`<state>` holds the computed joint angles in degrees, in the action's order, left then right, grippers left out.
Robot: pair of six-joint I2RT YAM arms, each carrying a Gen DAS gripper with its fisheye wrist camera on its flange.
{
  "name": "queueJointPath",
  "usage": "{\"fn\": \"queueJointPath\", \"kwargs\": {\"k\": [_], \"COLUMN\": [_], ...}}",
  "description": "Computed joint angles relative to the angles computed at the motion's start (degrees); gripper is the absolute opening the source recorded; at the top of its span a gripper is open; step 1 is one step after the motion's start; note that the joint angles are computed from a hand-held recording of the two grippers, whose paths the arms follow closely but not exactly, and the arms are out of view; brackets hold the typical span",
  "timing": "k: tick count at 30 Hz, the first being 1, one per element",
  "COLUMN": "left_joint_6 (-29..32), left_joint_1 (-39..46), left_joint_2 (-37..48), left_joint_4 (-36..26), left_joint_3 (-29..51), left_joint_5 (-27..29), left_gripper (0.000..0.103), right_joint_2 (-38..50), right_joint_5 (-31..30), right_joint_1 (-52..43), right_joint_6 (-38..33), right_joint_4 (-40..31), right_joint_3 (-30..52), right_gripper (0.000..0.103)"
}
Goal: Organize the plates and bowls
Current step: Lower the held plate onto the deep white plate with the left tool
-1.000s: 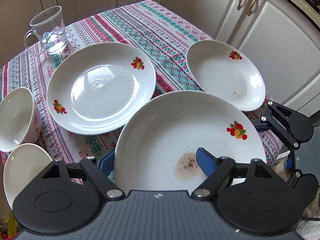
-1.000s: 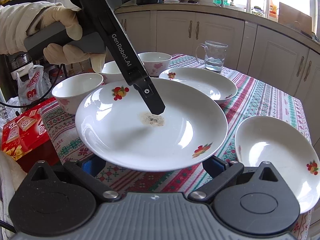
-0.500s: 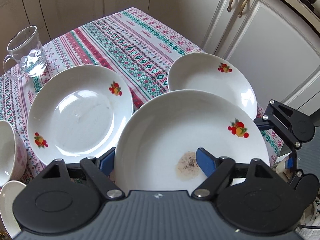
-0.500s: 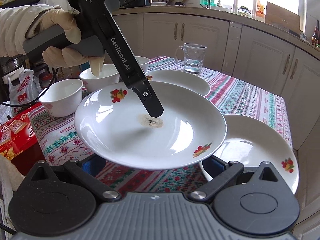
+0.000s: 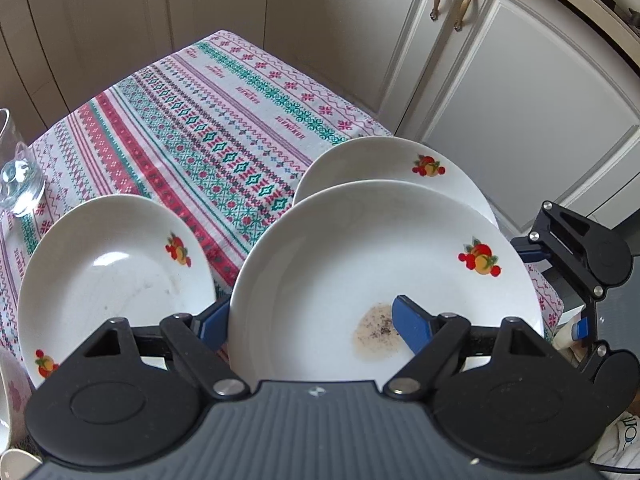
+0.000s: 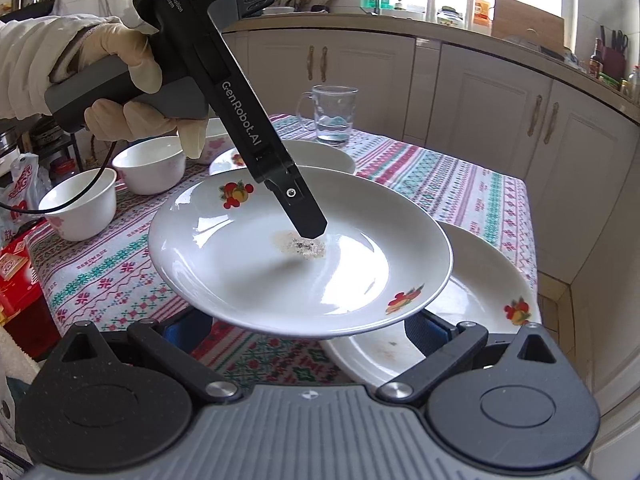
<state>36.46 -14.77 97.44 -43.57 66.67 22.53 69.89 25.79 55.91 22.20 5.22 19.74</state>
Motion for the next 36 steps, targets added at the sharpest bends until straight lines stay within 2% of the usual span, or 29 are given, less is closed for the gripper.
{"fn": "queueJointPath", "kwargs": {"k": [23,36], "left_joint_6": [-3.85,-3.72], "left_joint_1": [-10.07,-11.04], "left_joint_2": [7.42,10.73], "left_joint_4": [3.79,4.35], "left_joint_3": [4.66,6.35], "left_joint_5": [-1.08,-0.58], "left_gripper": [0.083,0.083], "right_joint_2": [-12.62,-13.48], "right_joint_5": [2.51,2.89], "right_joint_1": [-4.18,-4.68], "right_joint_6": [2.4,4.44], "right_joint_4": [-8.56,-10.57], "right_joint_3": [-5.7,-6.5], "right_gripper": [0.103,0.103]}}
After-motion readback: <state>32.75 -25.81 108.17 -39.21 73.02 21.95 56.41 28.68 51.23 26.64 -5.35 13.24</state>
